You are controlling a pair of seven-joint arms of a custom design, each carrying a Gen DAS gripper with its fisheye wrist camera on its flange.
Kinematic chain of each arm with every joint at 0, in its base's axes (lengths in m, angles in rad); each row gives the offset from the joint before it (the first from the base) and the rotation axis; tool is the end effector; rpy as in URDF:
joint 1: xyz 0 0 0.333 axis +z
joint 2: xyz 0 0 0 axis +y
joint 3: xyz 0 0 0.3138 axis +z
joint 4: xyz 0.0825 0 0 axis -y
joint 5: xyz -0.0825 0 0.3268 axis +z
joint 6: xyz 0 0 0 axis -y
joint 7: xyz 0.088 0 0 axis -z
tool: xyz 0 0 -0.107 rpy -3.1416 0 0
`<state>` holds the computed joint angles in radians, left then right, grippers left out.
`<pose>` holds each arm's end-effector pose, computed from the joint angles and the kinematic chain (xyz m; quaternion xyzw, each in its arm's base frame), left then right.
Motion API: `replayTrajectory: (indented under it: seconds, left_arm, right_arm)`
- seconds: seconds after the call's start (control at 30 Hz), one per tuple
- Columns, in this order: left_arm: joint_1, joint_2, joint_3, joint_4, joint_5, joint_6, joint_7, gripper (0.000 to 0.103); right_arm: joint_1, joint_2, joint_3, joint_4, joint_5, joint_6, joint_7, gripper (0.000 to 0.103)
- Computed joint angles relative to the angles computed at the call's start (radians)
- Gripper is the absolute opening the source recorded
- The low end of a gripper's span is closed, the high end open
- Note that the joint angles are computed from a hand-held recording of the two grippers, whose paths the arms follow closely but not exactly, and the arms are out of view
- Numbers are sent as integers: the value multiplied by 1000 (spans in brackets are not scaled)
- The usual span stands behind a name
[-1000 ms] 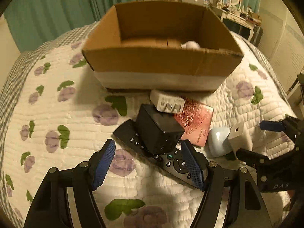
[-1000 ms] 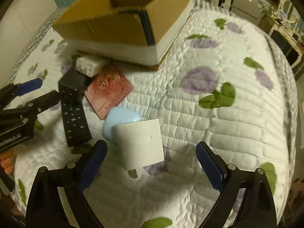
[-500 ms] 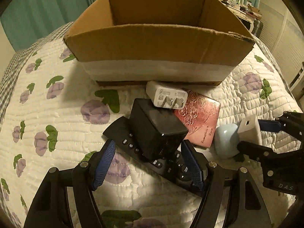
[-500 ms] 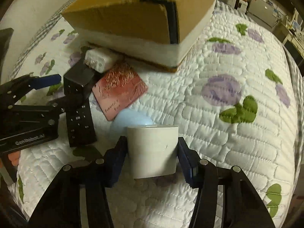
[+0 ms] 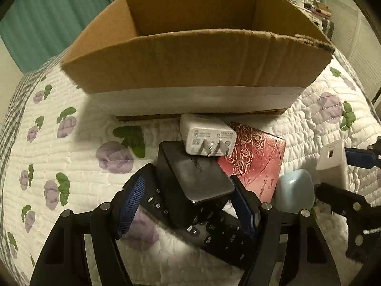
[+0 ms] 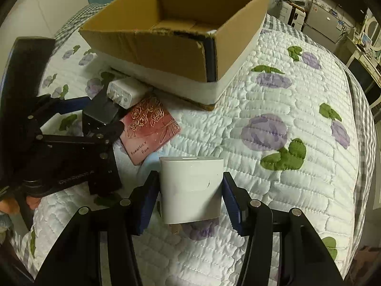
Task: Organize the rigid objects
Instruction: 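Grasp the white plug charger with the right tool while the left tool grasps the black UGREEN charger, then carry both chargers into the cardboard box and open both tools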
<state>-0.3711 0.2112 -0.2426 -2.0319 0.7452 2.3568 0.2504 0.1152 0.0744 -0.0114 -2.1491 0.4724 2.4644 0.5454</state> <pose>0.4622 -0.3073 0.3928 -0.7512 0.6083 -0.1051 0.2337 0.5234 0.0539 0.4238 -0.9061 0.3708 -0.0575 0.1956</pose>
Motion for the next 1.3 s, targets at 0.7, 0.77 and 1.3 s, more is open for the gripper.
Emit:
replayTrajectory:
  seconds: [0.7, 0.77, 1.3]
  left_arm:
    - [27, -74, 2, -97, 32, 92, 5, 42]
    - [42, -116, 0, -143, 3, 140, 11, 42]
    - [62, -390, -27, -269, -83, 219, 97, 42]
  right_arm:
    - [14, -39, 5, -38, -39, 46, 28, 53]
    - [19, -64, 9, -57, -44, 78, 31, 52]
    - [32, -294, 43, -107, -65, 84, 161, 52]
